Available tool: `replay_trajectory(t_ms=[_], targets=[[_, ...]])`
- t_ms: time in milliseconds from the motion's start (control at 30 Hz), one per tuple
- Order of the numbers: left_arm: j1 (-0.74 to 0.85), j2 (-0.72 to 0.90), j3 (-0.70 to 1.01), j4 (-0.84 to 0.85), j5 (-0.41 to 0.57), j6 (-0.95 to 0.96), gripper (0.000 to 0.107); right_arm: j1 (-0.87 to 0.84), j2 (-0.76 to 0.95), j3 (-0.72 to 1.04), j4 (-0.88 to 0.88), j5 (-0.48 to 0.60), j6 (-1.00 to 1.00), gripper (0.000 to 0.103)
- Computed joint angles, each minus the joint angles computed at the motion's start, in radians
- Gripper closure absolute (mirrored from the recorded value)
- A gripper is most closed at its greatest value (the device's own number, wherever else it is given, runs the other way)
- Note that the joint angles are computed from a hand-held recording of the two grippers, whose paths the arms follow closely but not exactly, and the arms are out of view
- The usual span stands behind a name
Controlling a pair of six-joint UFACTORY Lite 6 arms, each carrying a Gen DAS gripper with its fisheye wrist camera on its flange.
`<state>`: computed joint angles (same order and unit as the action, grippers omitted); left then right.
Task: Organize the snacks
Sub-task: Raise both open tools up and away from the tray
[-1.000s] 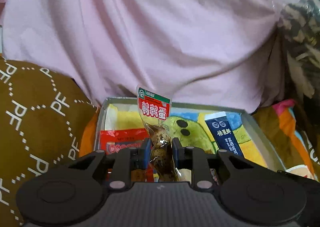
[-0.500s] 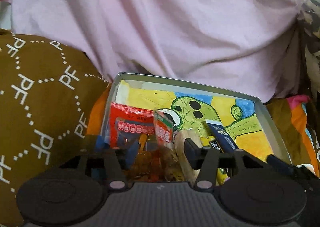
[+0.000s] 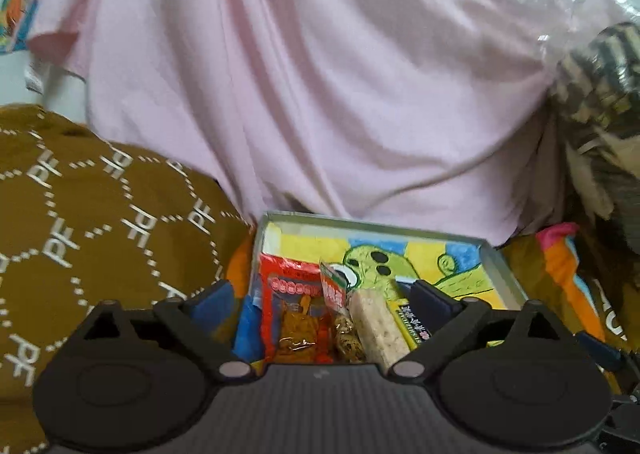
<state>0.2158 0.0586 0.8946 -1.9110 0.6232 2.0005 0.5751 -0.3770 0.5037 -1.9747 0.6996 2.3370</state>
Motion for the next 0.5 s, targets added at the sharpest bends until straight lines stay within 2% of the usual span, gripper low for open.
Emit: replay_trajectory(t_ms=[133,233,500], targets=[[0.088,-0.142,-0.127,0.008,0.076,0.039,0.004,0.156,-0.140,-0.047,0.196,0.111,-0.143,0.001],[0.172,-0.232,-0.196,0.051,0.150,0.019,0.004,0.310,-0.221,-0.058,0.327,0.238,-0.247,0.001],[0.467,-0.400,-0.301,0.297,0.379,-0.098,0.004,0.824,-0.273,-0.031,0.561,0.695,-0.311,0.001]])
